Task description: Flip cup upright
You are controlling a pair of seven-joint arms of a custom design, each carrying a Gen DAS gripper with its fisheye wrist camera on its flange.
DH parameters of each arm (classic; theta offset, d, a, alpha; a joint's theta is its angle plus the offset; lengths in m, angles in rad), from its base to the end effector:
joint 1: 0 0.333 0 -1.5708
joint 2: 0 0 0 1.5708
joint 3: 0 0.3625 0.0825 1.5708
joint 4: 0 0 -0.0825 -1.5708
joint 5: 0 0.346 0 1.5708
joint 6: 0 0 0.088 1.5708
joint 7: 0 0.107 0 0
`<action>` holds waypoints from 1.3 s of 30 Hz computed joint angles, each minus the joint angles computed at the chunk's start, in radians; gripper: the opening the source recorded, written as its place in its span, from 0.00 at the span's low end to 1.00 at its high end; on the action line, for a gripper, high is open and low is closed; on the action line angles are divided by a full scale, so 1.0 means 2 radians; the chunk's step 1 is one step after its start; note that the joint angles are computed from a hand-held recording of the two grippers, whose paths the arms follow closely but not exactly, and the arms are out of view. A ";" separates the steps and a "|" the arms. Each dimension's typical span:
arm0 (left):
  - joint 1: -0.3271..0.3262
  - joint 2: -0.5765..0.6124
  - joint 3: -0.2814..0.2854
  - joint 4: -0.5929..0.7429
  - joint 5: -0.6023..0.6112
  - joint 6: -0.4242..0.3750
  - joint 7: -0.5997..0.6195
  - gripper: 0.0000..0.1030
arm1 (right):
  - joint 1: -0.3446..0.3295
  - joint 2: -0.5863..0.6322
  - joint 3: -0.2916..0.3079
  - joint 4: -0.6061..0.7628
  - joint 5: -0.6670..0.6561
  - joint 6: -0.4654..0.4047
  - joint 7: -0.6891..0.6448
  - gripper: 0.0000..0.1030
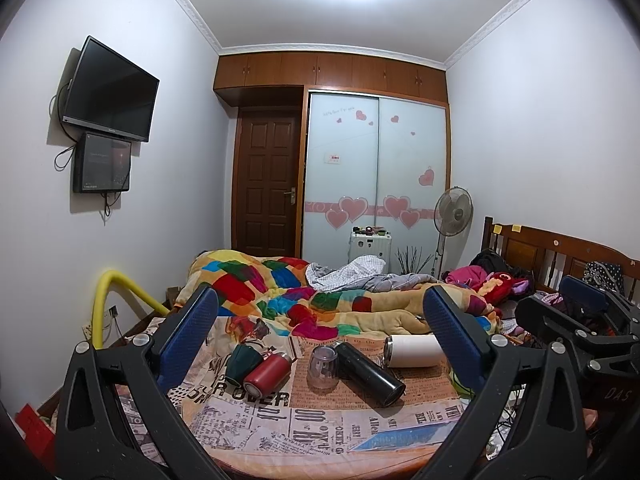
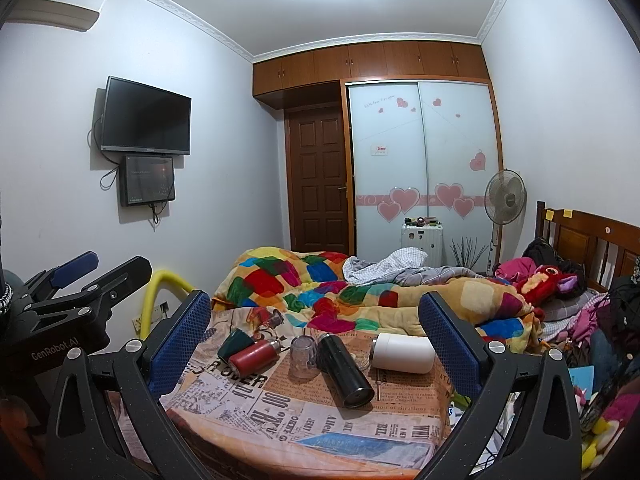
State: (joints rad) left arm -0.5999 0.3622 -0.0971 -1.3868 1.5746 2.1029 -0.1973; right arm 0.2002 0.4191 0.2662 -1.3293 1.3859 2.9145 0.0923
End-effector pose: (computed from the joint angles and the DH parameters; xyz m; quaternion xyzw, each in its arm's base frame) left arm 0.5676 -0.3938 0.6390 -0.6251 0.4087 -0.3967 0.5337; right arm 0.6707 0.2151 0.6408 -0.6846 0.3451 -0.2570 0.5884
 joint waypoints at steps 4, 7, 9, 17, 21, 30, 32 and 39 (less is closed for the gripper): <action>0.000 0.000 0.000 -0.002 0.001 -0.001 -0.002 1.00 | 0.001 0.001 0.001 0.001 -0.001 0.001 0.000 1.00; 0.000 0.000 0.000 -0.001 0.000 0.000 -0.002 1.00 | 0.001 0.002 0.001 0.002 -0.001 0.002 0.000 1.00; 0.000 0.000 0.000 -0.003 0.001 -0.001 -0.003 1.00 | 0.006 0.006 -0.006 0.011 -0.022 -0.001 0.023 1.00; 0.007 0.005 0.002 -0.003 -0.005 0.009 0.000 1.00 | 0.004 0.020 0.004 0.015 -0.036 0.009 0.029 1.00; 0.015 0.013 0.004 0.003 -0.023 0.019 0.005 1.00 | 0.008 0.033 0.000 0.024 -0.067 0.007 0.061 1.00; 0.067 0.045 0.016 0.014 -0.129 0.070 0.035 1.00 | 0.041 0.096 -0.053 0.079 -0.232 -0.013 0.234 1.00; 0.088 0.057 0.017 0.018 -0.168 0.090 0.059 1.00 | 0.052 0.118 -0.074 0.103 -0.277 -0.027 0.285 1.00; 0.178 0.142 0.004 0.078 -0.349 0.162 0.219 0.96 | 0.074 0.190 -0.131 0.210 -0.405 -0.100 0.441 1.00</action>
